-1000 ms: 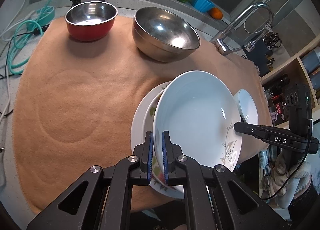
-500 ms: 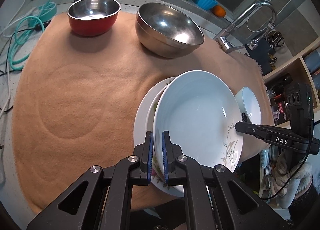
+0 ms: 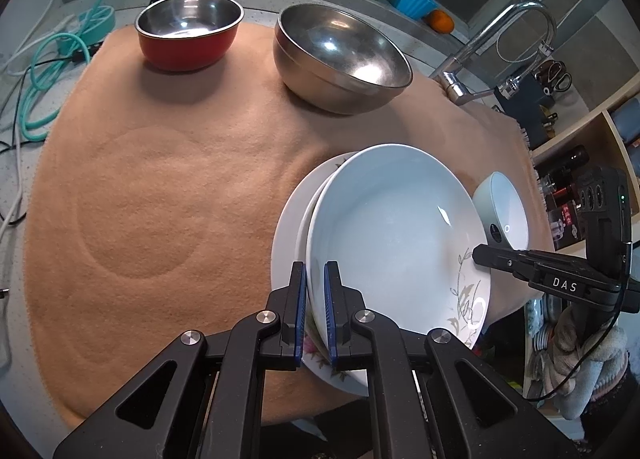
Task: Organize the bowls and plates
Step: 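Lower the white plate onto the rose-plate stack with the left gripper, then open the left gripper to release the white plate on the stack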
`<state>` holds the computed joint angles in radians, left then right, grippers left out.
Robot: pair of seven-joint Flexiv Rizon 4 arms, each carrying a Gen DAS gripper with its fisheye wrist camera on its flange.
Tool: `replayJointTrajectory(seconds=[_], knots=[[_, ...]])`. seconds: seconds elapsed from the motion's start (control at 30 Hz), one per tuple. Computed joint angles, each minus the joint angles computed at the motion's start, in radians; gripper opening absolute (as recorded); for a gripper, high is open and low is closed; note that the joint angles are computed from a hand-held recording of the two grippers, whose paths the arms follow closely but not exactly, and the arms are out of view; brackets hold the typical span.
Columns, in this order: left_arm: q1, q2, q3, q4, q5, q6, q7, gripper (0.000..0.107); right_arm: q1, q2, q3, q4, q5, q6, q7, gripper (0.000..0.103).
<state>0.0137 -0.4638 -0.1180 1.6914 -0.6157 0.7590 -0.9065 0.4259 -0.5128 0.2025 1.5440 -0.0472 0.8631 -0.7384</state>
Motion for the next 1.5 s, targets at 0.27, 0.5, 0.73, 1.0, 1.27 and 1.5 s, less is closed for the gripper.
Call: replayJointTrajectory(seconds=[0.27, 0.5, 0.73, 1.0, 1.27, 1.5], knots=[[-0.001, 0.002, 0.002, 0.007, 0.007, 0.004, 0.0, 0.007, 0.012, 0.001, -0.012, 0.003, -0.033, -0.012, 0.0, 0.009], [-0.004, 0.006, 0.001, 0.016, 0.009, 0.019, 0.004, 0.007, 0.023, 0.001, -0.019, 0.003, -0.063, -0.024, 0.001, 0.009], [-0.009, 0.012, 0.002, 0.026, 0.016, 0.04, 0.01, 0.007, 0.027, -0.001, -0.02, -0.003, -0.079, -0.038, -0.009, 0.013], [-0.009, 0.016, -0.001, 0.034, 0.009, 0.056, 0.013, 0.007, 0.023, 0.001, -0.018, 0.001, -0.074, -0.032, -0.018, 0.017], [-0.003, 0.026, -0.003, 0.038, -0.011, 0.064, 0.021, 0.007, 0.02, 0.011, -0.019, 0.011, -0.073, -0.019, -0.021, 0.018], [0.002, 0.028, -0.001, 0.029, -0.025, 0.067, 0.012, 0.007, 0.022, 0.028, -0.032, 0.019, -0.101, 0.0, -0.009, 0.03]])
